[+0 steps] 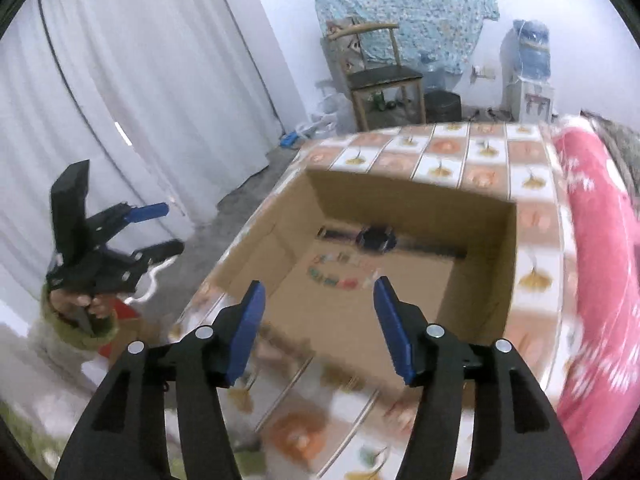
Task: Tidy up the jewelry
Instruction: 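Open the left tool to drop the bracelet beside the watch, then withdraw both tools from the box back toward the gold earrings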
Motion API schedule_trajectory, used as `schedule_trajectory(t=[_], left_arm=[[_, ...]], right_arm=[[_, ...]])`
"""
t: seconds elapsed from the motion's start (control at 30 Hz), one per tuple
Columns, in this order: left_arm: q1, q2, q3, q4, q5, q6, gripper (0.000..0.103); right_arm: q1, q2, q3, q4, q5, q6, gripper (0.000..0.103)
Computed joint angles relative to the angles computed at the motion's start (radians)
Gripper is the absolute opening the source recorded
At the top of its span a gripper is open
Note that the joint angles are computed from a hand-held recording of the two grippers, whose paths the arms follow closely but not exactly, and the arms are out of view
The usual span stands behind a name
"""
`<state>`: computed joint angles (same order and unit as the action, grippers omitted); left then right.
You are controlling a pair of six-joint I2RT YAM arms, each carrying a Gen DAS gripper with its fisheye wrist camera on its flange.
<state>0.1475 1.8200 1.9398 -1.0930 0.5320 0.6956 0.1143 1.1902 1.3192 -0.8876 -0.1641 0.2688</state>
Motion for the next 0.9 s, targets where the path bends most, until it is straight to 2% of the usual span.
schedule_trajectory(t=[0.1, 0.23, 0.33, 0.5, 0.57, 0.67, 0.9], left_arm=[[0.017, -0.096, -0.216, 0.110, -0.016, -0.017, 0.088], [0.007, -0.154, -0.392, 0.185, -0.027, -0.020, 0.088], [-0.028, -0.171, -0.481, 0.284, -0.057, -0.049, 0.088], [-0.066, -0.136, -0.506, 0.388, -0.118, -0.079, 0.088], [-0.065, -0.108, -0.476, 0.387, -0.119, -0.089, 0.088], [-0.065, -0.073, -0.439, 0.368, -0.106, -0.088, 0.089], [-0.074, -0.060, -0.442, 0.389, -0.114, -0.096, 0.089]], right_arm=[[0.115, -0.029, -0.146, 0.049, 0.097, 0.116, 0.055], [0.152, -0.010, -0.252, 0.136, 0.065, 0.229, 0.055], [0.119, 0.047, -0.275, 0.193, 0.051, 0.258, 0.055], [0.069, 0.069, -0.288, 0.191, 0.050, 0.311, 0.047], [0.044, 0.070, -0.294, 0.211, 0.022, 0.317, 0.047], [0.047, 0.077, -0.293, 0.220, 0.040, 0.314, 0.047], [0.056, 0.064, -0.307, 0.221, 0.058, 0.305, 0.047]])
